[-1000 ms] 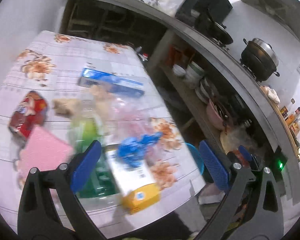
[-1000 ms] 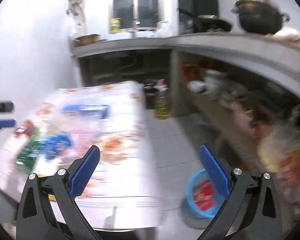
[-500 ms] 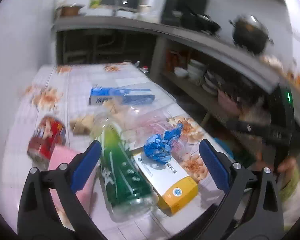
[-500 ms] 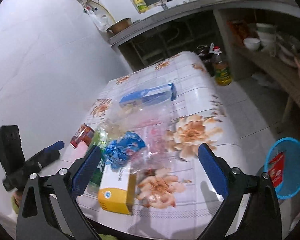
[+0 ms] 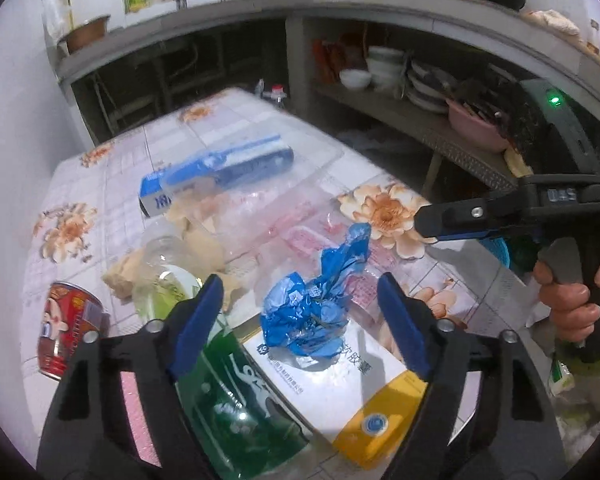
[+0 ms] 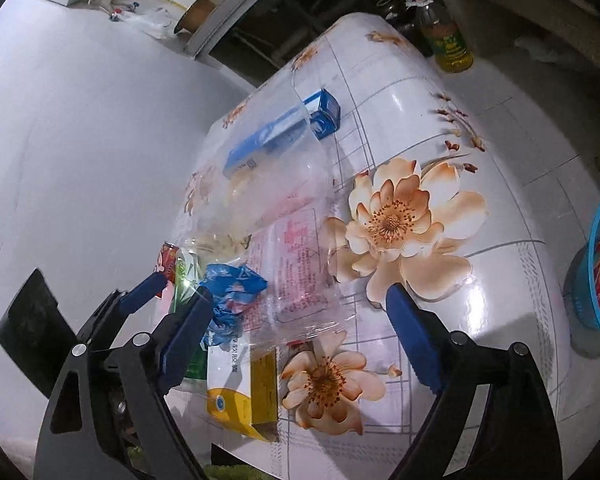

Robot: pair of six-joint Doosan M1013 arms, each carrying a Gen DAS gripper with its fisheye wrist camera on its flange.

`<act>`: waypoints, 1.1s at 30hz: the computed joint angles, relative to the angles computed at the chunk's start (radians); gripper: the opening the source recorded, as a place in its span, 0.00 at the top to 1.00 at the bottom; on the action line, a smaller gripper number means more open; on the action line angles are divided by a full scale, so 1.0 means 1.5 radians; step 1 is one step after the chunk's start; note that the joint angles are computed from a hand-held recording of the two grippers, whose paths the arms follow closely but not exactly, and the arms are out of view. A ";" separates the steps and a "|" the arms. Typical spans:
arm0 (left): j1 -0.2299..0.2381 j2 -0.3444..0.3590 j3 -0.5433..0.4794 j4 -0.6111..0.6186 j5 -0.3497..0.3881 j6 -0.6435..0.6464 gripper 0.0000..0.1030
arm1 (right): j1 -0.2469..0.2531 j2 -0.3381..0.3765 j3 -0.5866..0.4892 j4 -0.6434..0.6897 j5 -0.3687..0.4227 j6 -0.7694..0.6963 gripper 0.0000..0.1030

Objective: Collect trash
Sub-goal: 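Grasp the blue crumpled wrapper with the left gripper while the right gripper grasps a clear packet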

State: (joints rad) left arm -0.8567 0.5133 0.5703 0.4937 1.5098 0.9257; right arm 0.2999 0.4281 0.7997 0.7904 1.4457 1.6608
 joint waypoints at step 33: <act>0.012 -0.033 0.049 0.006 -0.025 -0.086 0.75 | 0.045 0.074 -0.125 -0.075 0.089 -0.071 0.13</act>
State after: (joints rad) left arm -0.8392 0.4644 0.6438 0.5028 1.4730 0.7965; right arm 0.3674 0.5397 0.6129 0.6784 1.5789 1.5542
